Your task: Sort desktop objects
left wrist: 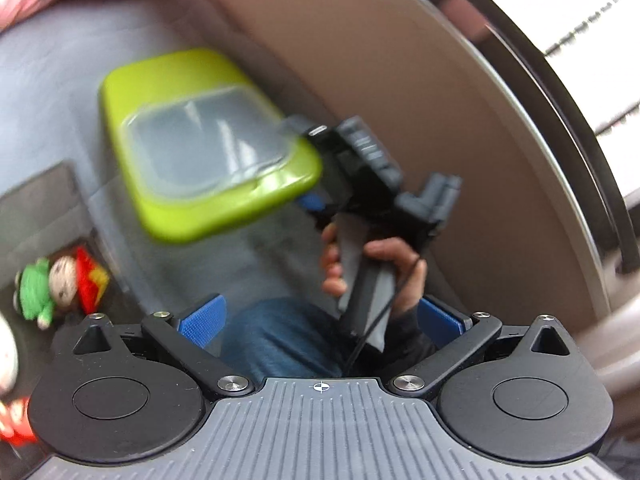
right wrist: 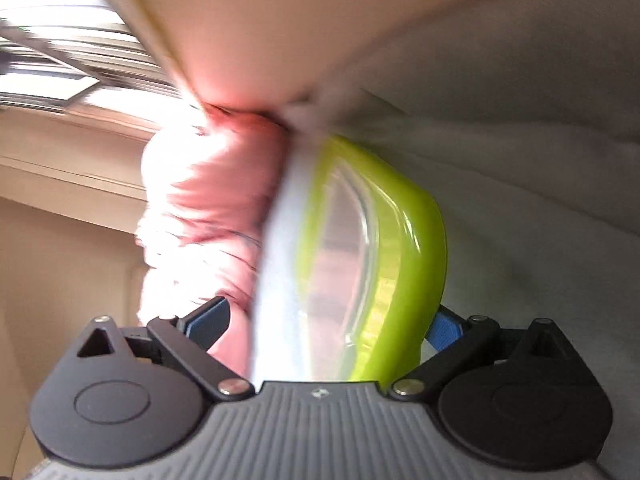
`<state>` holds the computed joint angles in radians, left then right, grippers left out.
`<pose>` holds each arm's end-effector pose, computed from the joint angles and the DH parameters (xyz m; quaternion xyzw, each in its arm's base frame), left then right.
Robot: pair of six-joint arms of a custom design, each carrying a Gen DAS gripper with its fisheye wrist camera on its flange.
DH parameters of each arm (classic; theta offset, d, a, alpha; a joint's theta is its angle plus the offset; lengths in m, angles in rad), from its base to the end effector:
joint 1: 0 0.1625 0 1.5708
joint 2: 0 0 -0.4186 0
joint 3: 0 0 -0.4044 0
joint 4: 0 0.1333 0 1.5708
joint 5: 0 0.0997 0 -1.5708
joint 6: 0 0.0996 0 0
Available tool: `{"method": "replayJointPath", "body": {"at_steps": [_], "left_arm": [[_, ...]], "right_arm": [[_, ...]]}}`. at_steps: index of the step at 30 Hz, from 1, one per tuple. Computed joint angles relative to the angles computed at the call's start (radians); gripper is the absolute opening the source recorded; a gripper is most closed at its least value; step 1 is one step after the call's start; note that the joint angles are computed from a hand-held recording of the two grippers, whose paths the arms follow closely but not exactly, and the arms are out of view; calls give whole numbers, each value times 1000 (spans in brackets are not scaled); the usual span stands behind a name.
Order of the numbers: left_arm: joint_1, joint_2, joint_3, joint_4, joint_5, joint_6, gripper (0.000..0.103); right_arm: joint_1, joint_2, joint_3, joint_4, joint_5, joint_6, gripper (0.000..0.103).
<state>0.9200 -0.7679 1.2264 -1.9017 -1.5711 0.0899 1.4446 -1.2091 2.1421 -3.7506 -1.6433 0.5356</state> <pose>-0.3483 -0.6774 0.1628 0.3612 0.9303 0.0613 0.0175 0.0603 -0.5266 0.2920 0.2836 0.7605 -0.5772 0.0898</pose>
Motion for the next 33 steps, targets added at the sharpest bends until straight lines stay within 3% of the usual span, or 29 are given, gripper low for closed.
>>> {"method": "replayJointPath", "body": {"at_steps": [6, 9, 12, 14, 16, 19, 21, 22, 25, 29, 33], "left_arm": [[92, 35, -47, -20, -19, -294, 103], [108, 64, -91, -2, -17, -341, 103], [114, 97, -140, 10, -23, -365, 103], [117, 111, -156, 16, -21, -384, 103], [116, 116, -154, 7, -8, -394, 103], [114, 134, -169, 1, -6, -413, 103], [117, 137, -166, 4, -16, -426, 103], [120, 135, -158, 1, -22, -433, 103], [130, 131, -148, -13, -47, -452, 103], [150, 140, -165, -64, -111, -445, 103], [156, 219, -293, -54, -132, -372, 103]], "right_arm": [[37, 139, -147, -151, -39, 98, 101], [80, 196, -238, -113, -131, 100, 100], [137, 212, -323, 71, -283, -1, 82], [160, 231, -372, 153, -349, -23, 61], [155, 229, -370, 179, -304, -21, 50], [123, 205, -322, 189, -188, 12, 49], [112, 200, -307, 187, -166, 34, 46], [110, 198, -300, 179, -163, 37, 35], [97, 177, -260, 119, -110, 57, 23], [60, 91, -152, 56, 57, 186, 19], [27, -35, -20, 30, 162, 199, 21]]}}
